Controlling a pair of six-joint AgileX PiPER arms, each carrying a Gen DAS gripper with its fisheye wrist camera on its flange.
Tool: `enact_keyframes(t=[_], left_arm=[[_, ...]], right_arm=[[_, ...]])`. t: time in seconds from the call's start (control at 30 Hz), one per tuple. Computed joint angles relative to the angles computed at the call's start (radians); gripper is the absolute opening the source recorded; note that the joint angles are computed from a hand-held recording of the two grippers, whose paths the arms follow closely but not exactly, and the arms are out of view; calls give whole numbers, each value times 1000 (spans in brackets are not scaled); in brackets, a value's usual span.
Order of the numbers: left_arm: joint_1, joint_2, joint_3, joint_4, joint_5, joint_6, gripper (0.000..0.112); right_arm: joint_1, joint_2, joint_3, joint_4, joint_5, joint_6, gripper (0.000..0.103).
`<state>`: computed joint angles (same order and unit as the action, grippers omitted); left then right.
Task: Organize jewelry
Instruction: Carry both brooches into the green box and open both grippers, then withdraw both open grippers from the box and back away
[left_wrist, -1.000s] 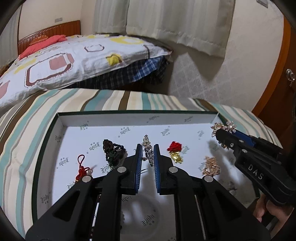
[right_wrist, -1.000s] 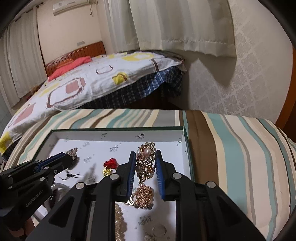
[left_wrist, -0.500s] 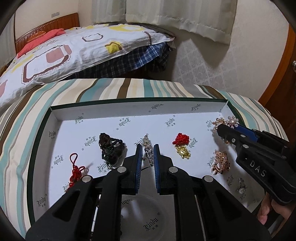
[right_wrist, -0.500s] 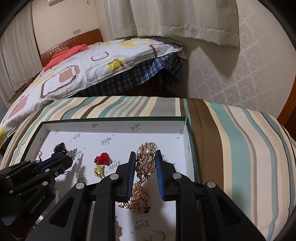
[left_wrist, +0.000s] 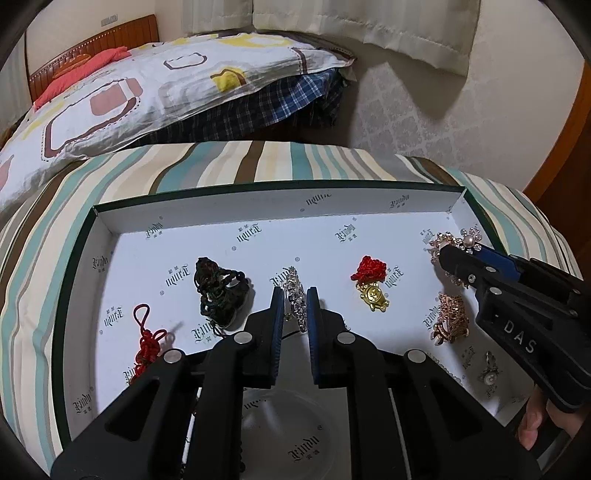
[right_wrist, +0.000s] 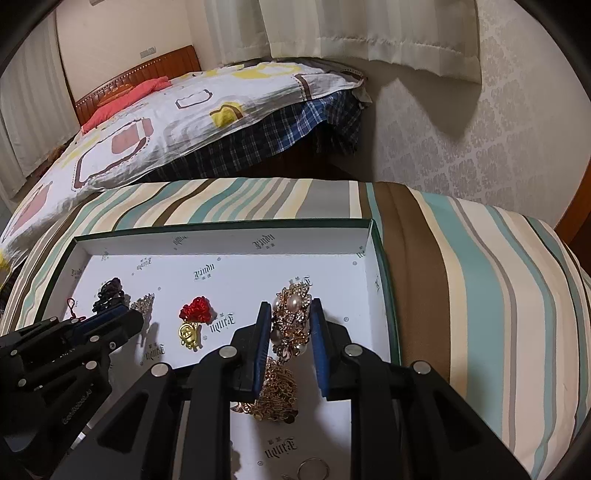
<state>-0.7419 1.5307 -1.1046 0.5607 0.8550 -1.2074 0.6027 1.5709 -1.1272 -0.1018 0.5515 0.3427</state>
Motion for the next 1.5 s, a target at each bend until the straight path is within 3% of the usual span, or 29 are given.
enact_keyframes(t=[0.3, 0.43, 0.6, 0.7, 1.03, 1.33, 1.5], left_arm=[[10, 6, -10, -30, 6, 32, 13], [7, 6, -12, -26, 8, 29, 26], [-3, 1, -7, -12, 8, 15, 32], [-12, -8, -3, 13, 10, -12, 48], [-23, -24, 8, 40, 9, -55, 66], [-62, -54, 29, 96, 42, -114, 80], [-114, -92, 54, 148, 99, -167, 85]], right_arm=[[-5, 5, 0, 12, -1, -5, 23], [-4, 3, 3, 9, -3, 0, 25], [2, -6, 11, -10, -12, 20, 35], [3, -15, 20, -27, -21, 37, 40], [10, -44, 42, -86, -43, 99, 62], [10, -119, 107, -152, -85, 189, 71], [12, -175, 149, -203, -88, 256, 72]])
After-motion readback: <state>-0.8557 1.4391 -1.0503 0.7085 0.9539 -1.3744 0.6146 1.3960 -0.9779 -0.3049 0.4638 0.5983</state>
